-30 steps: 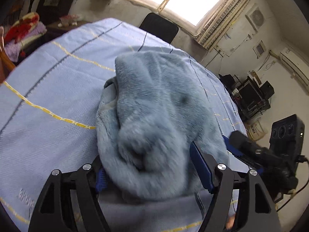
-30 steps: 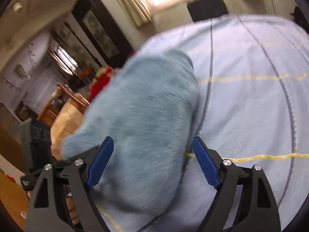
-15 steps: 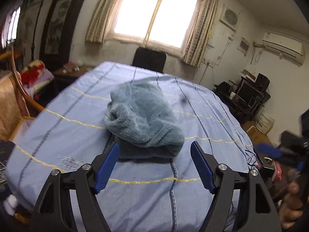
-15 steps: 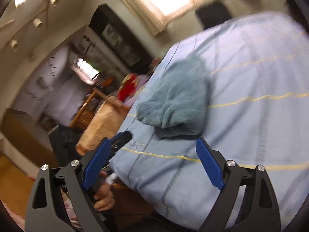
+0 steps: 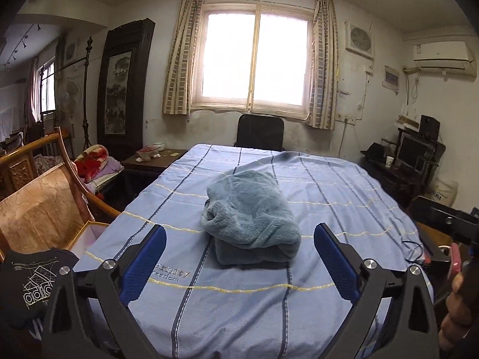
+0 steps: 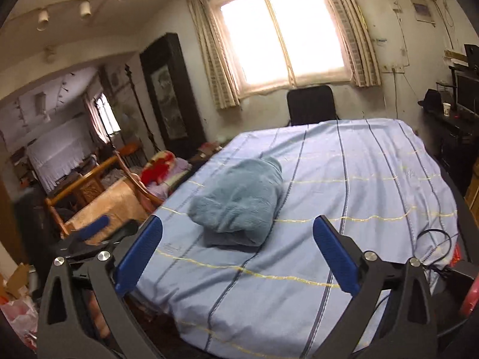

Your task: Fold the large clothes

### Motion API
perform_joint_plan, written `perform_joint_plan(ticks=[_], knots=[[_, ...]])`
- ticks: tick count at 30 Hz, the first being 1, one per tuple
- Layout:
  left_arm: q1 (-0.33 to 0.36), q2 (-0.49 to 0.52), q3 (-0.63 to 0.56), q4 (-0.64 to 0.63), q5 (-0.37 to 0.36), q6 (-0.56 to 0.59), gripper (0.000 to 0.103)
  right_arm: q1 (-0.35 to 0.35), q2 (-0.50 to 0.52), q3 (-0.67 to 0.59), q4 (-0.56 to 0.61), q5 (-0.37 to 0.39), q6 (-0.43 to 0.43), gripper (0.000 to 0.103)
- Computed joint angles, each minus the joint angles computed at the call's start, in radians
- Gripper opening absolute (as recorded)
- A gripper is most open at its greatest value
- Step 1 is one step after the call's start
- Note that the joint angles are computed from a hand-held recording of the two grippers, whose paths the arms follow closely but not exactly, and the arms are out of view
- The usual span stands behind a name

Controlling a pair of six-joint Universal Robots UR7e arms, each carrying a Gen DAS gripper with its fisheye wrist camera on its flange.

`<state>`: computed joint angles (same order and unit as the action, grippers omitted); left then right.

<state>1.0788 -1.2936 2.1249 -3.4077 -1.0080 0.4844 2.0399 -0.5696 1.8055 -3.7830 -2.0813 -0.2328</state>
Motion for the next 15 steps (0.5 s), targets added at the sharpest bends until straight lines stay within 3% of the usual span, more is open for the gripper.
perform_joint_plan(ticks=[4, 7, 10, 15], knots=[[0.031, 0.05, -0.055, 0.036, -0.001, -0.02, 0.099, -0.038, 0.049, -0.067, 0.007, 0.03, -0.005, 0.098], [0.051, 0.079, -0.083, 0.052, 0.001, -0.027, 0.099, -0.082, 0.058, -0.081, 0.001, 0.127, 0.053, 0.098], [0.063, 0.103, -0.104, 0.051, 0.009, -0.025, 0.099, -0.13, 0.044, -0.092, 0.093, 0.229, 0.145, 0.098], [0.073, 0.135, -0.127, 0.045, 0.023, -0.014, 0.099, -0.151, 0.057, -0.127, 0.182, 0.271, 0.185, 0.098]])
